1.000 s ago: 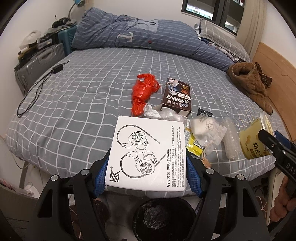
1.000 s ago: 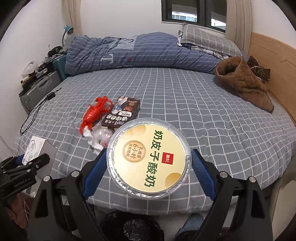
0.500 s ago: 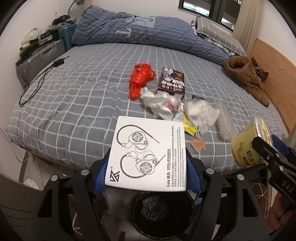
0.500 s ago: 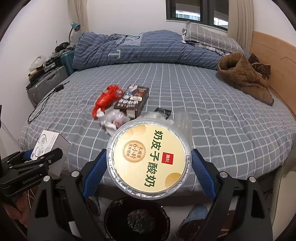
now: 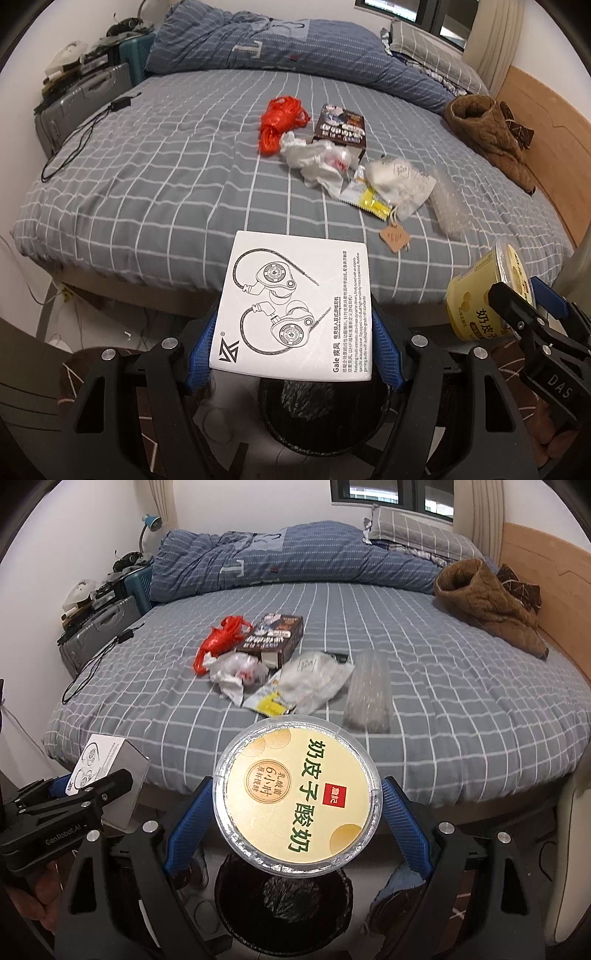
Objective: Collect trash
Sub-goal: 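Lift the white box and yogurt cup and carry both toward the floor bin, then drop the yogurt cup into the bin with the right tool while the left tool drops the box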
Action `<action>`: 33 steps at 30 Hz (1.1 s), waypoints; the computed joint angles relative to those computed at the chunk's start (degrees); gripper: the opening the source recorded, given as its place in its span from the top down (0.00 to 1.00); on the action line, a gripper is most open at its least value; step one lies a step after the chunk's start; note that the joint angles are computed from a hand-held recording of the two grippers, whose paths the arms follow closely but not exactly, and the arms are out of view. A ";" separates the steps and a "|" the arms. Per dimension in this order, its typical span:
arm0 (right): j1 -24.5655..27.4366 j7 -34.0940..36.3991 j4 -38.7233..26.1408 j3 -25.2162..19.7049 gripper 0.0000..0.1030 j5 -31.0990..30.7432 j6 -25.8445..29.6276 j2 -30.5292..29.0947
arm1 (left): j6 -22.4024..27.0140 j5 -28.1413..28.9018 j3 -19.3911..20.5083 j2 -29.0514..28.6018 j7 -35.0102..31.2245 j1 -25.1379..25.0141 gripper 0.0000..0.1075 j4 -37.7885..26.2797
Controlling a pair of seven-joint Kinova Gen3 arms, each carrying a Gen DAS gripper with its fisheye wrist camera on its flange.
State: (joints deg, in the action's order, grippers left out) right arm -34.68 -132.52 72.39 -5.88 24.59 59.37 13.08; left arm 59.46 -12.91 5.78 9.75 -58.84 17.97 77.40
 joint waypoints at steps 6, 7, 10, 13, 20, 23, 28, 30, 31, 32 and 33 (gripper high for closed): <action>0.34 -1.13 3.40 -0.46 0.18 -0.76 -1.25 -1.07 | -0.84 -0.30 0.21 -0.73 0.63 0.24 0.36 2.66; 0.55 -1.11 3.69 -0.52 0.18 -1.04 -1.37 -1.08 | -1.00 -0.13 0.25 -0.83 0.60 0.17 0.36 3.14; 0.85 -1.31 4.95 -0.71 0.18 -1.57 -1.69 -1.23 | -1.38 0.32 0.34 -1.06 0.81 -0.01 0.36 4.32; 0.96 -1.32 5.58 -0.92 0.18 -2.00 -1.65 -1.24 | -1.84 0.73 0.40 -1.25 0.86 -0.24 0.36 5.51; 0.53 -1.18 6.84 -1.37 0.18 -2.80 -1.52 -0.40 | -3.30 2.16 0.08 -0.78 0.66 -1.39 0.36 8.91; 0.41 -0.92 7.11 -1.36 0.18 -3.58 -1.55 0.34 | -3.73 2.35 -0.07 -0.24 0.64 -1.66 0.36 10.00; 0.59 -0.13 7.80 -1.15 0.18 -5.32 -2.11 1.75 | -4.80 2.86 -0.35 1.17 0.08 -2.05 0.36 11.95; 0.76 0.33 8.18 -1.05 0.18 -6.15 -2.51 2.51 | -5.13 3.21 -0.47 1.78 -0.34 -2.23 0.36 12.66; 0.82 0.59 8.25 -0.98 0.18 -6.56 -2.60 2.94 | -5.26 3.34 -0.51 2.13 -0.60 -2.29 0.36 12.94; 0.90 0.91 8.30 -0.91 0.18 -6.98 -2.69 3.31 | -5.39 3.39 -0.57 2.39 -0.72 -2.27 0.36 13.15; 0.94 1.17 8.32 -0.81 0.18 -7.26 -2.75 3.63 | -5.50 3.58 -0.63 2.77 -0.97 -2.37 0.36 13.44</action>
State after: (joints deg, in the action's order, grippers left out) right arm -33.75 -131.35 80.71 -6.68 17.33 56.63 16.72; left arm 53.96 -9.33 5.14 12.52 -59.81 15.61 90.84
